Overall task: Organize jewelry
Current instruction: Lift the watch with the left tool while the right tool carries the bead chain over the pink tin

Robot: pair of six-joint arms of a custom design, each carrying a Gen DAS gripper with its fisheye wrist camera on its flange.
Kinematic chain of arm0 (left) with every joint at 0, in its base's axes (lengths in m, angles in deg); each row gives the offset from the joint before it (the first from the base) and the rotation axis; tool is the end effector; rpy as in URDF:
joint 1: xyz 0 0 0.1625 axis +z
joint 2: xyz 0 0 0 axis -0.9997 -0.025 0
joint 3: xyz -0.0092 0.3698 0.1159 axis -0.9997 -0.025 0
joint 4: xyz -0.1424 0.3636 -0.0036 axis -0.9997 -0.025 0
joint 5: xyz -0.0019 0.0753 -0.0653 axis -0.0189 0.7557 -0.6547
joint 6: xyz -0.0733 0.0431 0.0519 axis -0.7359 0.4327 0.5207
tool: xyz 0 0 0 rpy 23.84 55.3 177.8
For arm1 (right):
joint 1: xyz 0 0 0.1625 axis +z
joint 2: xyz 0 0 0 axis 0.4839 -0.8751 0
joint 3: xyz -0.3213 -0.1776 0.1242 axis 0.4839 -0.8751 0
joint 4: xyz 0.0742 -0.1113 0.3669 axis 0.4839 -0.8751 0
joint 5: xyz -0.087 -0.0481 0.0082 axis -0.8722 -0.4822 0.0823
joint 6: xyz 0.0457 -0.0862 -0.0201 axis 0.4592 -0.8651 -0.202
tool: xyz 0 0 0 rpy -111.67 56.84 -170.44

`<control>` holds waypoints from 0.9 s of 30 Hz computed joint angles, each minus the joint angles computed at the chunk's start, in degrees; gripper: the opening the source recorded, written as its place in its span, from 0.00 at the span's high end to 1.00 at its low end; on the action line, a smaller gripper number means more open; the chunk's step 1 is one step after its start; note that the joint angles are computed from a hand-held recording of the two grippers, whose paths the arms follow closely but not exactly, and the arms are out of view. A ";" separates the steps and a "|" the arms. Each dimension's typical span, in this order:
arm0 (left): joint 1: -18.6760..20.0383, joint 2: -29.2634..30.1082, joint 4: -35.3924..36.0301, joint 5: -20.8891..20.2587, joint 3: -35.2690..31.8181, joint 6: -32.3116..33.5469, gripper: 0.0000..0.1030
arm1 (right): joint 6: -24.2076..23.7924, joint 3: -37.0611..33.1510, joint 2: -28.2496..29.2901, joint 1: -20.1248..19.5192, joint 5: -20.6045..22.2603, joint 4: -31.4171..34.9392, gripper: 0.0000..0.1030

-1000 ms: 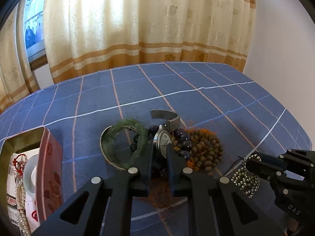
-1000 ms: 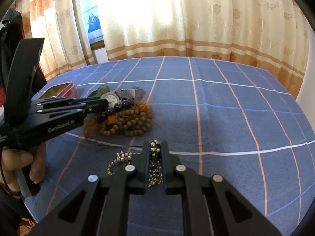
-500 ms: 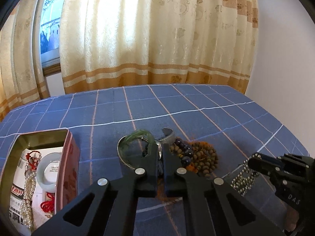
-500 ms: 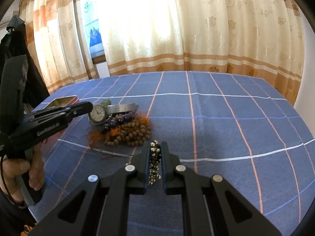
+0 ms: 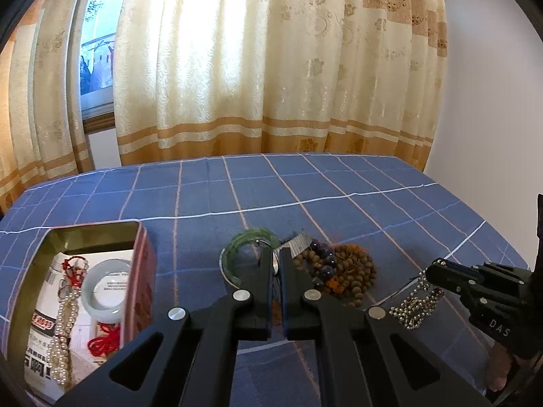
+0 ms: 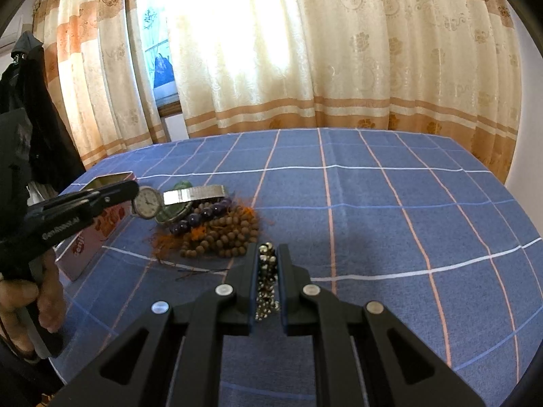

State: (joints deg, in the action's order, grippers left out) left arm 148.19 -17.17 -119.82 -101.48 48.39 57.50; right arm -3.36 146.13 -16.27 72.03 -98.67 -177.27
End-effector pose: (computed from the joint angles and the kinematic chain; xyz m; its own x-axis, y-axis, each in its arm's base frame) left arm -0.2241 -0.7505 0.2060 -0.7221 0.3101 -0.6184 0.6773 0.4989 -0.5407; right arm 0.2379 -0.7090 0.1794 -0.7860 -0.2203 0.5777 -0.5848 0.5683 -0.5789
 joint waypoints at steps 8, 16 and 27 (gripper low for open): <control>-1.28 -2.90 -4.42 0.19 3.61 2.37 0.98 | -1.15 0.44 0.07 0.22 0.09 -0.77 0.88; -2.53 -5.49 -7.44 0.02 5.32 4.39 0.98 | -3.36 -1.11 0.61 2.05 1.16 0.30 0.88; -3.31 -8.51 -11.26 0.33 7.25 6.77 0.99 | -6.31 -6.38 2.04 5.05 2.67 2.53 0.93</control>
State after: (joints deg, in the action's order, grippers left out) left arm 144.88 -25.68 -131.08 -101.15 55.64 64.27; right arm -9.67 139.75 -14.23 77.08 -95.99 -174.74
